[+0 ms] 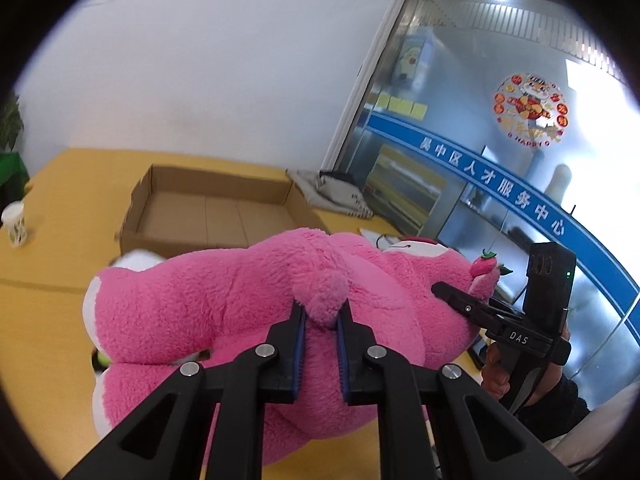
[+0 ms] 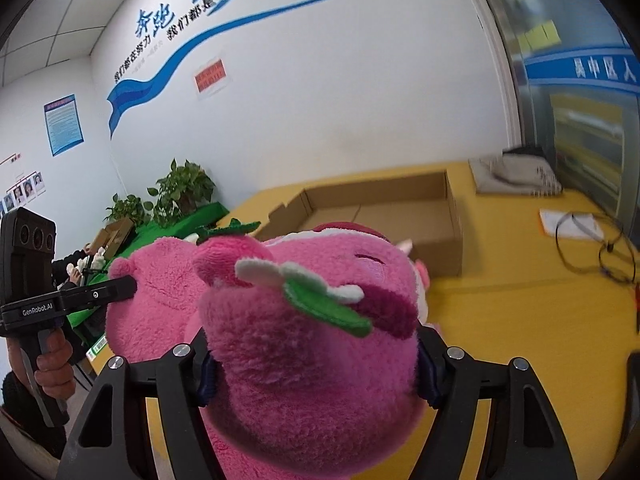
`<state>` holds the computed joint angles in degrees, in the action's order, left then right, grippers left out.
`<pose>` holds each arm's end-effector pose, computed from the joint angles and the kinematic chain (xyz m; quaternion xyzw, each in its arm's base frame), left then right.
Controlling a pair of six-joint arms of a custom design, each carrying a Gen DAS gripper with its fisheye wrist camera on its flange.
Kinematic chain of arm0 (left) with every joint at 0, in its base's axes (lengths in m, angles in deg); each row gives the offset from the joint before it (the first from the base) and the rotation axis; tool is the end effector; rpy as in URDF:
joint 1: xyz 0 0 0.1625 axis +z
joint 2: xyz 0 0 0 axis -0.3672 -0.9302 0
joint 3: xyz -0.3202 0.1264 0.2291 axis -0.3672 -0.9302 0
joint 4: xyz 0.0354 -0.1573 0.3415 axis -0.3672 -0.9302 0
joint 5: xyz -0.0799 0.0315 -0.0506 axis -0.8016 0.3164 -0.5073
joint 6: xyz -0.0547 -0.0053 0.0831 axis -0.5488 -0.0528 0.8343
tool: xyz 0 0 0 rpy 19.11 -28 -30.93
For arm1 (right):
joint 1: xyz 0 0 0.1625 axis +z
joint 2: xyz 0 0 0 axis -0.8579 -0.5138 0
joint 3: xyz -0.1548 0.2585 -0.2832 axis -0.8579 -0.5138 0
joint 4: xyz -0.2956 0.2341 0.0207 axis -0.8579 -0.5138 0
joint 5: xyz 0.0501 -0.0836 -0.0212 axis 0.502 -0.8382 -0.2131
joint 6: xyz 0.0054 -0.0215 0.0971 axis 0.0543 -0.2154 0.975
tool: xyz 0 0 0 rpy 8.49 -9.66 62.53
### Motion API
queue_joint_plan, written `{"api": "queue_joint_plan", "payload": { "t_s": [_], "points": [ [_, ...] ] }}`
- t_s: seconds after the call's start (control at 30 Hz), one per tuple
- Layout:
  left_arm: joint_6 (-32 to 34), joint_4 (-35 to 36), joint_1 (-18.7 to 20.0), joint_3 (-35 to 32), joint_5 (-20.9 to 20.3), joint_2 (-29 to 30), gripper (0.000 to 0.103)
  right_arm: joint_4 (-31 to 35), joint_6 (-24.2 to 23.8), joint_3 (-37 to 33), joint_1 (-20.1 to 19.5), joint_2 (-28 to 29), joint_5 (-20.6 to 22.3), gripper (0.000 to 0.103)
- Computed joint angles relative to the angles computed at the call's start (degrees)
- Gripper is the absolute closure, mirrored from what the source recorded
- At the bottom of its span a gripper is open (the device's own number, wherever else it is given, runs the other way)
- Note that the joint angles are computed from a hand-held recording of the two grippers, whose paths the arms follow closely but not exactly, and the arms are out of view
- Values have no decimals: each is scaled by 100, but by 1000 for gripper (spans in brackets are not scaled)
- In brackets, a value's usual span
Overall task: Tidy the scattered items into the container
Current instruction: 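Lift the pink bear with both grippers and carry it over the box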
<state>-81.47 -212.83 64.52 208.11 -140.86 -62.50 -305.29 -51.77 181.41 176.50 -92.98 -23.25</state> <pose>-0.1424 -0.3717 0.3301 0.3080 0.8771 -0.3631 0.0627 0.2885 -0.3391 0.1402 0.2885 -0.8513 0.4202 0.1243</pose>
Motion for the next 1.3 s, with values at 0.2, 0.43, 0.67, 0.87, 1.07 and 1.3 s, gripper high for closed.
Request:
{"api": "queue_joint_plan", "payload": {
  "t_s": [0.2,0.43,0.67,0.87,1.07,1.3],
  "points": [
    [797,80,99,-1169,72,632,91,638,-422,-1094,256,-127,-61,25],
    [1475,113,348,-2520,-26,1482,91,1644,-788,-2643,326,20,81,25],
    [1882,192,608,-3751,7,2475,91,2334,-1142,-4090,155,493,308,25],
    [1894,542,912,-4696,44,3361,91,3054,-1382,-5315,-137,1058,342,25],
    [1884,973,1460,-5727,-218,4281,91,3870,-1352,-6508,-570,1725,365,25],
    [1846,1723,2110,-7149,-552,5476,91,4682,-1274,-7952,-1145,2645,427,25]
  ]
}}
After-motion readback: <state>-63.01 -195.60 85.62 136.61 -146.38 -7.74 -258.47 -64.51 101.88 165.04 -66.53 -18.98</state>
